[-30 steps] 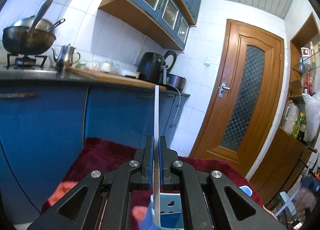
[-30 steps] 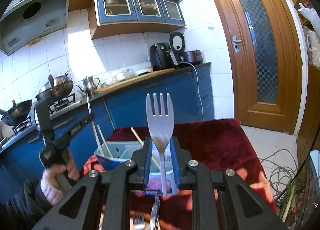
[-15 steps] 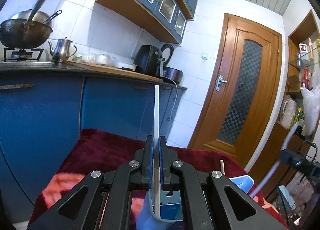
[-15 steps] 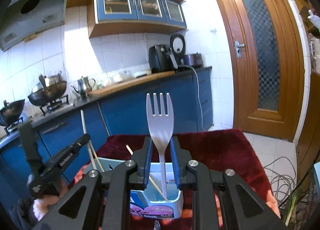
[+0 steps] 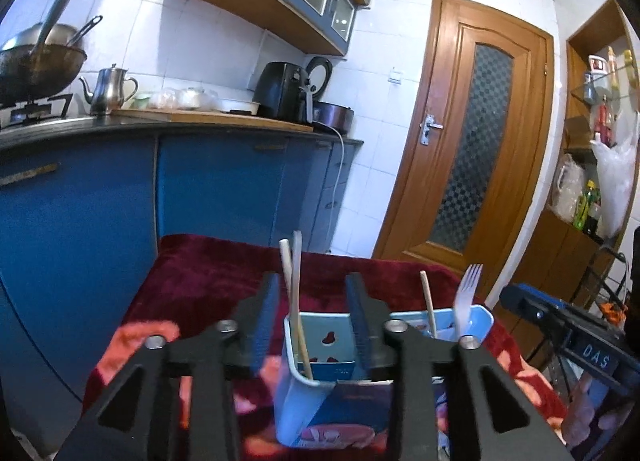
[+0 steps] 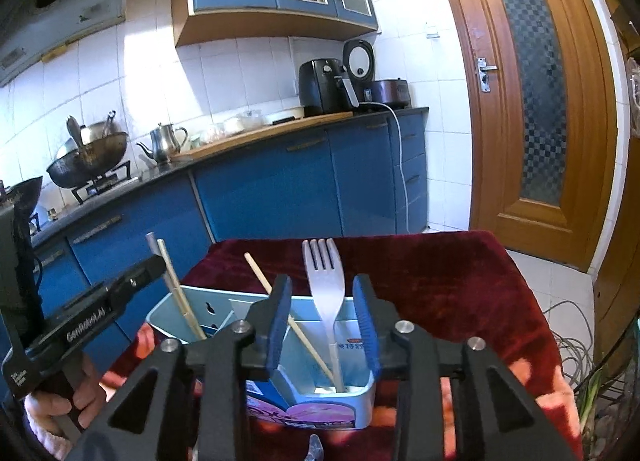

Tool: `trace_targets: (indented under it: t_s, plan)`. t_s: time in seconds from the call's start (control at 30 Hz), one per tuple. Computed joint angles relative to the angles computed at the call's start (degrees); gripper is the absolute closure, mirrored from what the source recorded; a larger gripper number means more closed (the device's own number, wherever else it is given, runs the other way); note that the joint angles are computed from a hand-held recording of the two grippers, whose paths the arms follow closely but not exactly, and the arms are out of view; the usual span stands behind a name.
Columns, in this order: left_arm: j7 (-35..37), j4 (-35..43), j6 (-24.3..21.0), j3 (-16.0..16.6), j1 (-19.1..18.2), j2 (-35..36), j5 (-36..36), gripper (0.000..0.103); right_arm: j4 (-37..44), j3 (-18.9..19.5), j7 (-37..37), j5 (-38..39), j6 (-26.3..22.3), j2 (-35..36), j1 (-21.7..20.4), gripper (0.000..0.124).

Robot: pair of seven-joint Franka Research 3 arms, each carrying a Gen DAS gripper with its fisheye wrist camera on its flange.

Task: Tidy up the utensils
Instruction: 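Withdraw both open tools from the holder toward the silverware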

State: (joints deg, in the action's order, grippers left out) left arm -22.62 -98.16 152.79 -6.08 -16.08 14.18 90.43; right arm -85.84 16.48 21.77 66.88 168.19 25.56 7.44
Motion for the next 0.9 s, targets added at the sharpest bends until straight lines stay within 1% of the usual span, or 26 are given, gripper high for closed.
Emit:
trace_targets:
  t_s: [0.13,0.2,0.3,0.53,0.7,0.9]
  plan:
    - [2.70,-2.06,-0.30,-0.62,0.09,-1.85,-2.97,0.064,-1.52,1.57,-4.77,4.32,0.99,-1.62,-1.24,0.087]
    - [4.39,-3.45,-0.10,-1.05,0.36,-2.99,-5.68,0.063,-2.54,1.40,-6.44,6.68,0.53,-2.72,-1.43,0.087]
    - [6.47,-5.29,0.15,-1.61,0.66,-4.42,-8.76,0.063,-4.23,-0.15,-6.78,8.43,-0.09,-4.39,-0.59,0.086]
    - [12.33,-9.42,-1.05,-3.22,0.85,-7.38,-16.34,0.062,-9.79,-3.34,-8.03,11.90,-1.30,-9.10,1.06,0.086]
    - [15.38,-11.94,-1.94,-4.29,0.72,-8.95,-20.34,0.061,-14.39,-5.71,-8.48,13.71,-2.57,-12.68,2.29,0.086]
    - [17.76,-14.28,-1.87,-5.27,0.53,-10.03,-24.47,0.061,-19.52,-8.25,-6.98,13.11,-3.74,-16.01,3.72,0.086]
